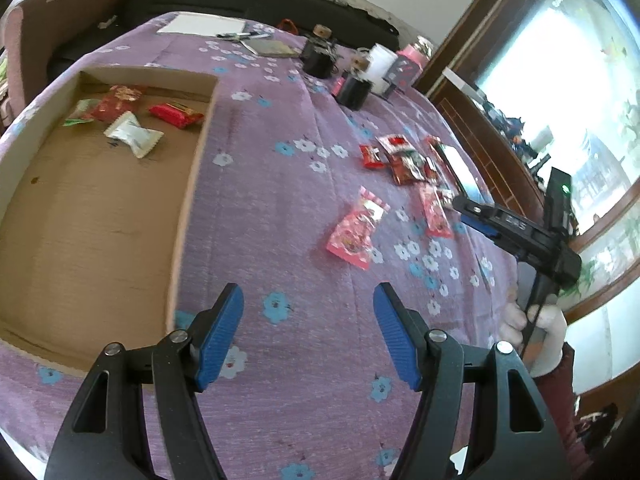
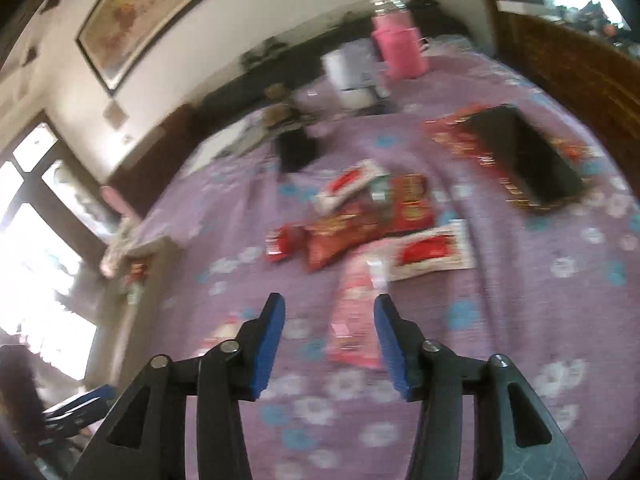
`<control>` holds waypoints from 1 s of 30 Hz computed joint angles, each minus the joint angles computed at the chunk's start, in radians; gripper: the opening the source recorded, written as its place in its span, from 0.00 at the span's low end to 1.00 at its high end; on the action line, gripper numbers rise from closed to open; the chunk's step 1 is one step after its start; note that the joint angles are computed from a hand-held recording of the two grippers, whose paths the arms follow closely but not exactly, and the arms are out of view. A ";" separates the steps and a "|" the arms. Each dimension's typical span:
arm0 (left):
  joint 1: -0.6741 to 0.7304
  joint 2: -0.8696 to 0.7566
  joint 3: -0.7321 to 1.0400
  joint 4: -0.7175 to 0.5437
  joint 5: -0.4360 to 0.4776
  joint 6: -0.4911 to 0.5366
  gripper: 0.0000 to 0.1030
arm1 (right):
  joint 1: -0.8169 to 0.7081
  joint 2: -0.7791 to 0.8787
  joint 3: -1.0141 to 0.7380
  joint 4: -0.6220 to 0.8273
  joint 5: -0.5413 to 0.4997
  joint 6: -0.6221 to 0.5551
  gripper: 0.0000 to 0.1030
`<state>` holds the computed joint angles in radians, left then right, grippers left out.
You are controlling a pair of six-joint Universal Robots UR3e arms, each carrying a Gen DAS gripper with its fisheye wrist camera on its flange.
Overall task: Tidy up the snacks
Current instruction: 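Move left gripper to pink candy packet while right moves to long pink bag, then grasp the pink candy packet with left while right grasps long pink bag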
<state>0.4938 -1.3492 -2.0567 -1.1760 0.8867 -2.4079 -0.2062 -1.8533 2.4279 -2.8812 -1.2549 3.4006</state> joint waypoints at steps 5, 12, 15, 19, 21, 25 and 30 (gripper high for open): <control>-0.078 0.007 -0.015 0.071 0.054 -0.023 0.65 | 0.110 0.201 -0.077 -0.105 -0.125 0.044 0.49; -0.259 -0.092 0.003 0.270 0.172 -0.110 0.65 | 0.203 0.364 -0.185 -0.150 -0.258 0.048 0.48; -0.329 -0.179 0.039 0.373 0.211 -0.171 0.65 | 0.210 0.365 -0.174 -0.173 -0.280 0.037 0.36; -0.421 -0.312 0.108 0.500 0.275 -0.248 0.65 | 0.167 0.342 -0.136 -0.198 -0.225 0.046 0.30; -0.465 -0.372 0.146 0.549 0.312 -0.273 0.65 | 0.157 0.333 -0.126 -0.200 -0.206 0.042 0.30; -0.538 -0.477 0.222 0.619 0.382 -0.298 0.64 | 0.168 0.330 -0.126 -0.199 -0.214 0.033 0.30; -0.597 -0.585 0.322 0.618 0.443 -0.314 0.65 | 0.151 0.315 -0.108 -0.212 -0.186 0.024 0.30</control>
